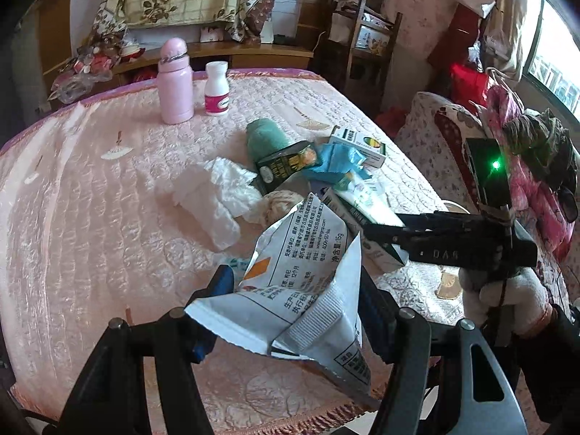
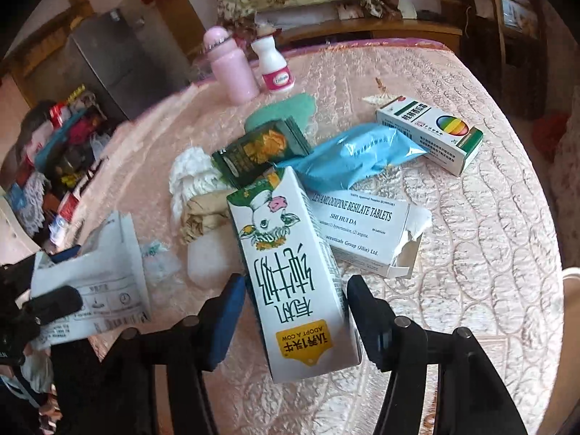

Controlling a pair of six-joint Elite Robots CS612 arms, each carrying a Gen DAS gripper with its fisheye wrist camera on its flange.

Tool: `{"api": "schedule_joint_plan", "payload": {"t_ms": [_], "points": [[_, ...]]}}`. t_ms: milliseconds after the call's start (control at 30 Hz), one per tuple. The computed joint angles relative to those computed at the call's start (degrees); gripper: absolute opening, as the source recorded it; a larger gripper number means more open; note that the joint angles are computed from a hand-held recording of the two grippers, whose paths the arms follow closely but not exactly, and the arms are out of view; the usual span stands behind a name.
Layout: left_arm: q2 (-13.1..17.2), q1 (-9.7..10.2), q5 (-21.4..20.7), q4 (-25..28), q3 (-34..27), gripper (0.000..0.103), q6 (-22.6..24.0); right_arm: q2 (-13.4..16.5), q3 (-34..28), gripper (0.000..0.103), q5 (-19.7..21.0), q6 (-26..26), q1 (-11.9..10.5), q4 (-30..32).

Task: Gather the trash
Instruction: 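Carry both items over the white bucket and open both tools to drop them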

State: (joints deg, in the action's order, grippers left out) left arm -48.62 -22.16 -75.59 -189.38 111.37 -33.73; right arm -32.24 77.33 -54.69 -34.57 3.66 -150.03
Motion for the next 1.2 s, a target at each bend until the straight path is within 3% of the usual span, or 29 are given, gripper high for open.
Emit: {"api": "schedule_joint_plan", "payload": {"t_ms": [133, 300, 533, 767, 933, 1067, 1200], "points": [[0.2, -0.42, -0.8, 0.3, -1.5, 0.067, 1.2, -1.5, 3.1, 0.060, 0.9, -1.9, -1.0, -4.0], [1.2, -1.17, -2.9, 1.2, -5.4, 0.068, 4.1, -3.7, 6.7, 0.060, 1.6, 0.8, -4.3, -10.1], [5.9, -2.96, -7.7, 4.8, -15.9, 0.068, 8.8, -3.8, 6.1, 0.060, -6.6, 12.8, -9.8, -14.4], [12.5, -4.43, -12.6, 10.6, -28.1, 0.069, 10.0, -0.4, 1.1, 0.060, -16.0, 21.8, -12.9, -10.6], [17.0, -4.74, -15.9, 12.3, -34.7, 0.069, 8.8, 1.8, -1.5, 0.062, -15.9, 27.9, -14.1, -9.3], [19.2, -4.09, -21.7, 13.5, -37.6, 0.069, 6.7, 2.7, -2.1, 0.064, -15.0, 31.0, -14.9, -11.0], [18.6, -4.33, -19.3, 14.2, -36.7, 0.069, 6.4, 2.5, -1.9, 0.065, -13.4, 30.1, -15.0, -9.8]]}}
